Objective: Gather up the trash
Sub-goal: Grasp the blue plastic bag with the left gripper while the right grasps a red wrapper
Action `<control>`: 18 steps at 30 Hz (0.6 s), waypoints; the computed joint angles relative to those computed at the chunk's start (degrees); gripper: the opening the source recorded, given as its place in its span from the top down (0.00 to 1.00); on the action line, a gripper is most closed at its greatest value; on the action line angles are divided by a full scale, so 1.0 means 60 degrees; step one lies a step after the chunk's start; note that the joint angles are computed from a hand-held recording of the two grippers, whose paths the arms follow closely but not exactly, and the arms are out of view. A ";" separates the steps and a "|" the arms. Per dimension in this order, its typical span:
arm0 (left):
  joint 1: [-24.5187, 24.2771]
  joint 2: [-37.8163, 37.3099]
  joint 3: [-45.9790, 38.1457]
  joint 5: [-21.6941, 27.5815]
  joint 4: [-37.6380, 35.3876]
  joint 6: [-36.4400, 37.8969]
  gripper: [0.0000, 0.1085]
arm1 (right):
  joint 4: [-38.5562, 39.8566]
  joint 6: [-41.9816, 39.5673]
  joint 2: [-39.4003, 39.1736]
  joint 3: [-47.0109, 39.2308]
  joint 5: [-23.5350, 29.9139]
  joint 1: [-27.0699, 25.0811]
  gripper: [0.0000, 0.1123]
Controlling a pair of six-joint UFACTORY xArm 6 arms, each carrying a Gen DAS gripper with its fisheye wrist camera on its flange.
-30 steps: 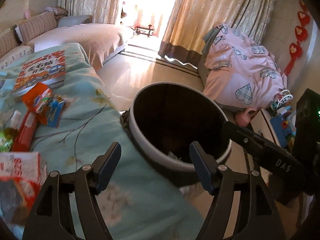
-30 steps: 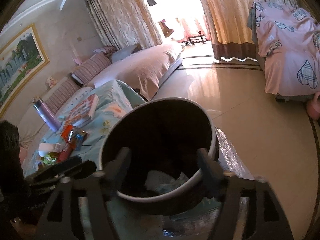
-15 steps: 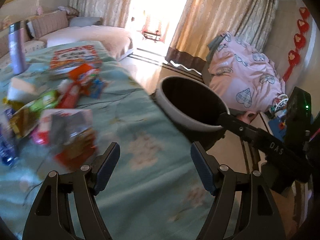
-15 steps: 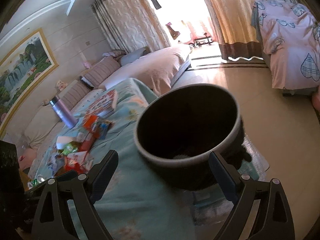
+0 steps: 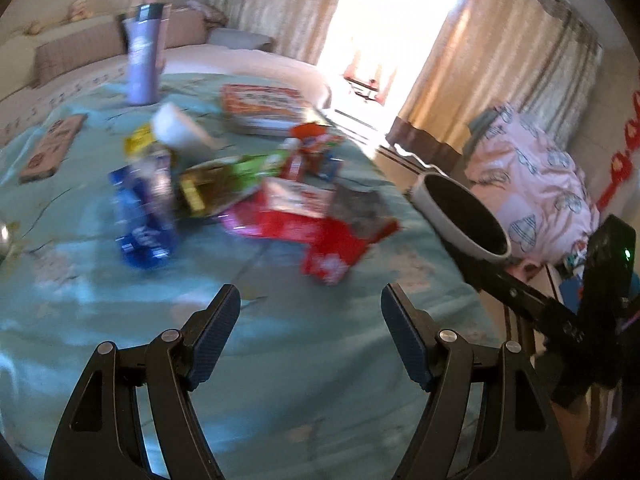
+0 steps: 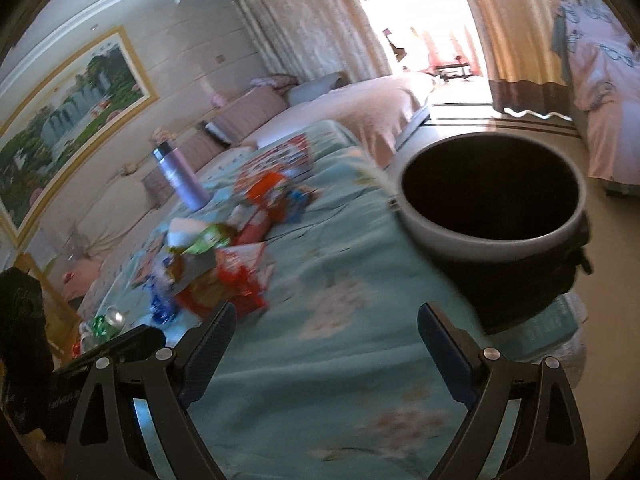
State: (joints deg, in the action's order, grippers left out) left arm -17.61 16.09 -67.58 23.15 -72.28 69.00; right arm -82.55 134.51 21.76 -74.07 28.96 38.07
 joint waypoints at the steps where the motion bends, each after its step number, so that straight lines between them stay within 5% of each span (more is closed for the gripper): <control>1: 0.0138 0.0072 -0.0044 -0.0005 0.0048 -0.0083 0.31 | 0.0057 -0.0129 0.0173 -0.0226 -0.0059 0.0050 0.17; 18: 0.1036 0.1404 -0.1376 -0.0251 0.2471 -0.2772 0.31 | 0.1956 -0.3219 0.2574 -0.3370 -0.0775 0.0109 0.17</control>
